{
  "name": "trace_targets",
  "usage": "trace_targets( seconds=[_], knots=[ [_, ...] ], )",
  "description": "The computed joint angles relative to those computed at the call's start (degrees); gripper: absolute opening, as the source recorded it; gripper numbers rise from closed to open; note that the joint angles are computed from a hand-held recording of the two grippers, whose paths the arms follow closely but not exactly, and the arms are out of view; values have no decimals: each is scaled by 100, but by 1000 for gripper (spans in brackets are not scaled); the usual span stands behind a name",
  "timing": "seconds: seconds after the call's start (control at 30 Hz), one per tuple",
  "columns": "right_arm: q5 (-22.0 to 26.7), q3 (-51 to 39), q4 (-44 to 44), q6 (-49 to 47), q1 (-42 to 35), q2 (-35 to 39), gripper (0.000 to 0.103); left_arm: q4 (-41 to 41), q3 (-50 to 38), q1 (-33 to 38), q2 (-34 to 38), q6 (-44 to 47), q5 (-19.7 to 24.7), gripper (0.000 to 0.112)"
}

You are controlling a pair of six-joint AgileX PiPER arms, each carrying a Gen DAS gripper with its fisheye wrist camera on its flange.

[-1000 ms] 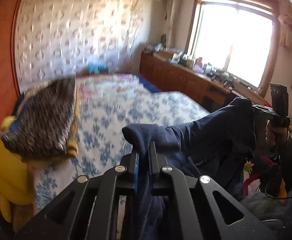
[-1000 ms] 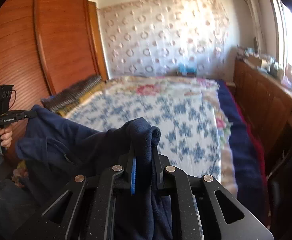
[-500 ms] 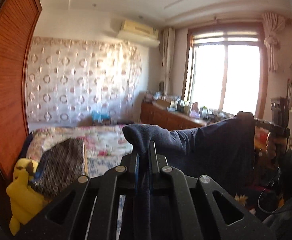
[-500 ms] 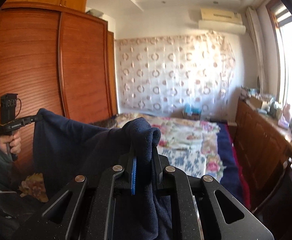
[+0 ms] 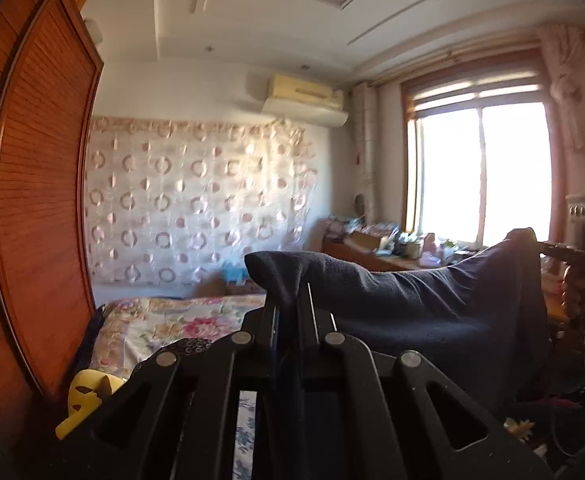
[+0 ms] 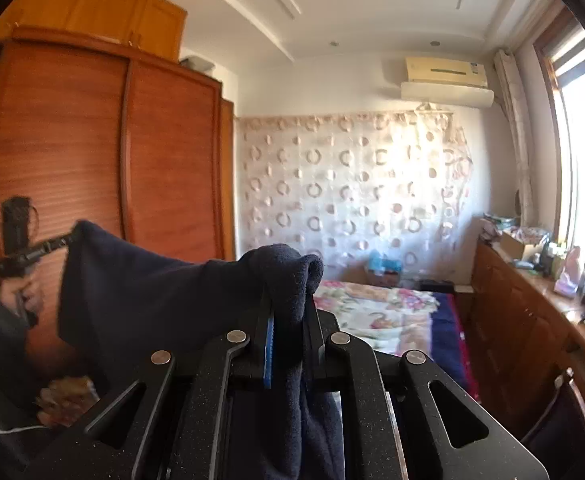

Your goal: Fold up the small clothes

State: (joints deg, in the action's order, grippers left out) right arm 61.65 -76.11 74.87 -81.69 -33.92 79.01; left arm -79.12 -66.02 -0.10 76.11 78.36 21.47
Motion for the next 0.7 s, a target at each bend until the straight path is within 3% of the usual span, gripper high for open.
trace_targets(
  seconds=[0.13, 0.2, 0.27, 0.33, 0.37, 0.43, 0.5, 0.6, 0.7],
  knots=[
    [-1090, -1137, -1037, 824, 1013, 1066, 8, 1850, -1250, -445, 1604, -1623, -899, 8],
    [-1685, -1906, -2024, 1782, 1550, 1827, 9, 2996, -2037, -550, 2583, -2664, -1145, 13],
    [-2034, -2977, -3151, 2928, 1963, 2918, 15, 4142, -3041, -505, 3617, -3753, -762, 15],
    [-2339, -3968, -4297, 4074, 2283, 4064, 49, 5288, -4091, -447, 4511, -4898, -29, 18],
    [-2377, -4541, -4870, 4647, 2333, 4636, 51, 5635, -4374, -460, 4764, -5267, 192, 21],
    [-2004, -5532, -5691, 5646, 2411, 5503, 51, 5720, -4393, -491, 4988, -5345, 366, 29],
    [-1916, -5681, -5623, 5811, 2364, 5796, 51, 5416, -4064, -518, 4967, -4987, 388, 34],
    [-2349, -4559, -4908, 4981, 2260, 5524, 51, 4926, -3219, -616, 4687, -4375, -32, 38],
    [-2737, -3390, -4283, 4092, 2172, 5105, 51, 4152, -2685, -630, 4479, -3717, -5, 43]
  ],
)
